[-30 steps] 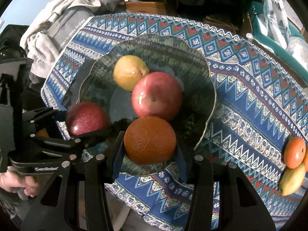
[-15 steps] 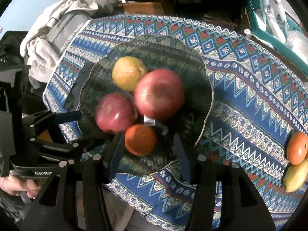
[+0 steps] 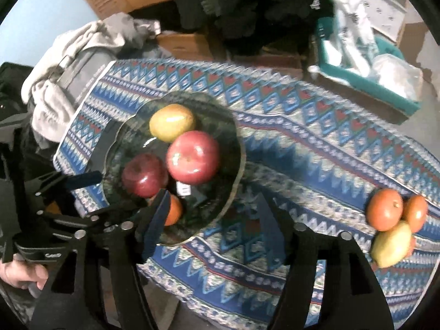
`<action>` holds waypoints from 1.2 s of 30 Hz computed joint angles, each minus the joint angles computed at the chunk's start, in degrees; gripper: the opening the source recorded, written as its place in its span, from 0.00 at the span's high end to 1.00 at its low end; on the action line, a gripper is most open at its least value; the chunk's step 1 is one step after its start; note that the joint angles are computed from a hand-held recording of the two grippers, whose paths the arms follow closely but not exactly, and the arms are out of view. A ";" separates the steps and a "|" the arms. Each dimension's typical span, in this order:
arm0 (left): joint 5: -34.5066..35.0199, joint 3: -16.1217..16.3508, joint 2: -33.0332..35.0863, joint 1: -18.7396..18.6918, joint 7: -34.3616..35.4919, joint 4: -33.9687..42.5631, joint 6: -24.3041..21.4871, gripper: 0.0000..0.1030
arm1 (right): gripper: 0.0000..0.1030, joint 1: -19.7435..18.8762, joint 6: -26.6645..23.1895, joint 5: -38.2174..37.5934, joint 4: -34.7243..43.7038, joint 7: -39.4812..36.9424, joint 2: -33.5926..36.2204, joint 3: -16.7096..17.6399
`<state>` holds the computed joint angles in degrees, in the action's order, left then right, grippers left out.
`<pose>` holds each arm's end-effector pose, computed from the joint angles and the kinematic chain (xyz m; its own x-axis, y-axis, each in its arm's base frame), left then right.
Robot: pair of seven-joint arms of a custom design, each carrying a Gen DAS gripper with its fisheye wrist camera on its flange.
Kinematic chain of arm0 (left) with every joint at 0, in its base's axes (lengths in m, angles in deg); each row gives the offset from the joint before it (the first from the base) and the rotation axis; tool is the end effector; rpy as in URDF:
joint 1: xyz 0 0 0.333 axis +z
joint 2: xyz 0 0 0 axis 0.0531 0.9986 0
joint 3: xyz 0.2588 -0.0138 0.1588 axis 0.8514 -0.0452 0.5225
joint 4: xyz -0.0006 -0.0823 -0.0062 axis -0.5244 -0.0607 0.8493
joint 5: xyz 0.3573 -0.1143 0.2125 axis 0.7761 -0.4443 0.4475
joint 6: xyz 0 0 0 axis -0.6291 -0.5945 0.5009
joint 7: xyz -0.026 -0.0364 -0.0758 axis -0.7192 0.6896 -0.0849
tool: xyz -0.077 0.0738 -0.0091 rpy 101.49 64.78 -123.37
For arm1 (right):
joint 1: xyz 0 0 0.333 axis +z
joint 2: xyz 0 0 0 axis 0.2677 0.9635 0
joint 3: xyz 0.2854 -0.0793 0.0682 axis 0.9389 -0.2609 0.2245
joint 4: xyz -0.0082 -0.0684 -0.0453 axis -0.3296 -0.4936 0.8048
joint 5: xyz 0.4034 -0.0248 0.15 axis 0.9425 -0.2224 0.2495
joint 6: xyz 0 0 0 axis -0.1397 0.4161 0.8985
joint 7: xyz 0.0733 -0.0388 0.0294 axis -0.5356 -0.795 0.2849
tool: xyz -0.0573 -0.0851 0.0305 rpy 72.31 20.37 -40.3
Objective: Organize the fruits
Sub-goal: 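Open the left tool to drop the red apple into the bowl while the right tool releases the orange, then move both tools from the bowl toward the remaining fruit cluster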
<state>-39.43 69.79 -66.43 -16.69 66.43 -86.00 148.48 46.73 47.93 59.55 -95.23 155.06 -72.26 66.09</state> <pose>0.4814 -0.3458 0.5676 -0.1206 -0.9786 0.1666 -0.9474 0.0634 -0.3137 0.4968 0.4390 0.5993 0.3225 -0.9138 -0.2469 -0.9046 -0.2207 -0.3648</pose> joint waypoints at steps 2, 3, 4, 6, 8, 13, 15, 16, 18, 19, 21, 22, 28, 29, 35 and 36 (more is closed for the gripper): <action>0.05 -0.29 0.50 -0.32 0.22 1.09 -0.10 0.20 | 0.32 -0.34 0.53 -0.38 -1.64 0.93 -1.54 -0.33; -0.18 -0.39 0.67 -0.49 0.38 1.44 0.09 0.20 | 0.32 -0.57 0.80 -0.40 -2.40 1.39 -2.23 -0.42; -0.20 -0.59 1.04 -0.71 0.43 2.10 0.25 0.20 | 0.32 -0.88 1.03 -0.40 -3.32 1.75 -3.08 -0.52; 0.07 -0.88 1.83 -1.02 0.72 3.27 0.19 0.20 | 0.32 -1.43 0.94 -1.01 -4.71 2.53 -4.46 -0.55; 0.90 -1.29 2.53 -1.40 1.03 4.25 0.28 0.20 | 0.32 -2.07 0.72 -2.10 -6.12 3.53 -5.86 -0.58; 3.15 -2.22 4.85 -2.45 0.99 7.22 0.28 0.20 | 0.32 -3.99 0.90 -2.52 -10.12 4.75 -9.60 -0.67; 3.16 -2.38 5.71 -2.76 1.16 8.16 0.57 0.20 | 0.31 -4.84 0.82 -3.19 -11.66 5.37 -11.07 -0.65; 3.46 -2.49 6.35 -2.92 0.90 8.90 0.32 0.20 | 0.30 -5.23 0.72 -3.55 -12.22 5.72 -11.66 -0.58; 3.03 -2.68 7.14 -3.26 1.13 9.89 0.57 0.20 | 0.29 -6.17 0.72 -4.26 -13.99 6.36 -13.31 -0.63; 3.33 -2.84 7.68 -3.48 1.21 10.54 0.83 0.20 | 0.29 -6.56 0.75 -4.41 -14.82 6.59 -14.04 -0.57; 4.44 -3.16 8.76 -3.96 0.90 11.90 0.91 0.20 | 0.29 -7.41 0.92 -3.99 -16.66 6.68 -15.61 -0.79; 4.64 -3.29 9.46 -4.19 0.90 12.77 0.68 0.20 | 0.29 -7.77 1.06 -3.64 -17.44 6.54 -16.30 -0.84; 6.84 -3.96 14.30 -5.88 0.63 18.97 -1.23 0.20 | 0.29 -9.96 0.41 -4.40 -21.32 5.94 -19.93 -0.59; 7.63 -4.03 15.20 -6.29 0.38 20.21 -1.74 0.20 | 0.29 -10.28 0.40 -4.44 -22.03 5.73 -20.59 -0.62; 9.83 -4.24 19.87 -8.27 0.75 25.78 -2.96 0.20 | 0.26 -12.53 0.30 -3.42 -26.32 4.81 -24.01 -1.39; 10.04 -4.25 20.68 -8.58 0.99 26.68 -3.15 0.20 | 0.26 -12.88 0.04 -3.28 -26.65 4.60 -24.17 -1.47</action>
